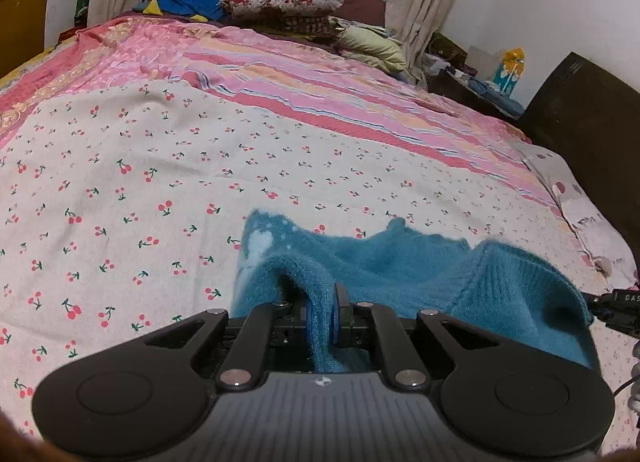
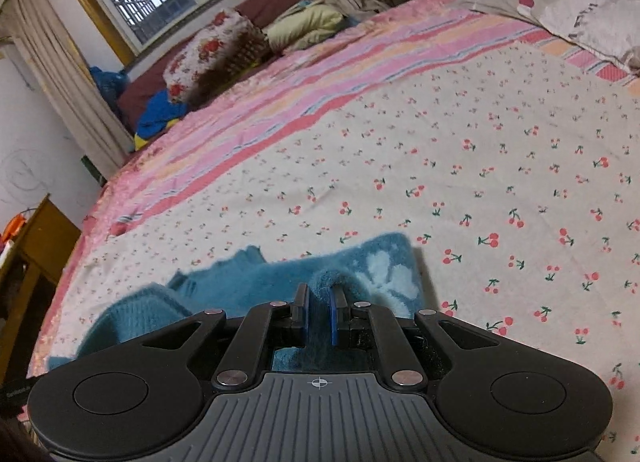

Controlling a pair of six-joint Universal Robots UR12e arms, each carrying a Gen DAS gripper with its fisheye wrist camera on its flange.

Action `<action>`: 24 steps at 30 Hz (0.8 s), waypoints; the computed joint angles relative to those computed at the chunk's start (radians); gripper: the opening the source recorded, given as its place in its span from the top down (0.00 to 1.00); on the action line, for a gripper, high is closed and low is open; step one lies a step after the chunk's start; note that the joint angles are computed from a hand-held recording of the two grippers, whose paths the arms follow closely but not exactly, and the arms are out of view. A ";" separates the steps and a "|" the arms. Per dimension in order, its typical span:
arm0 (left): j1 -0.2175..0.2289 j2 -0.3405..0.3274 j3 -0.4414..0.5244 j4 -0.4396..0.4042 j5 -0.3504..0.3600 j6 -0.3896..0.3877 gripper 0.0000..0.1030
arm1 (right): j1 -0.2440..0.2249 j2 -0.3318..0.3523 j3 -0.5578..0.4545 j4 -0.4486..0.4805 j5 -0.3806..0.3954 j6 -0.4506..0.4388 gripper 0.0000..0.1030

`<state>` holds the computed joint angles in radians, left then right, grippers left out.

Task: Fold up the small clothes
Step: 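Lift the hem with both tools and fold it toward the collar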

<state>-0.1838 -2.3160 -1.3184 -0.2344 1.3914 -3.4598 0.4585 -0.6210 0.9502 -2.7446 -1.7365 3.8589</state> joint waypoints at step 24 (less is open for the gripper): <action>0.020 0.000 0.023 -0.037 -0.060 -0.180 0.78 | 0.001 0.008 -0.017 -0.042 -0.006 -0.016 0.68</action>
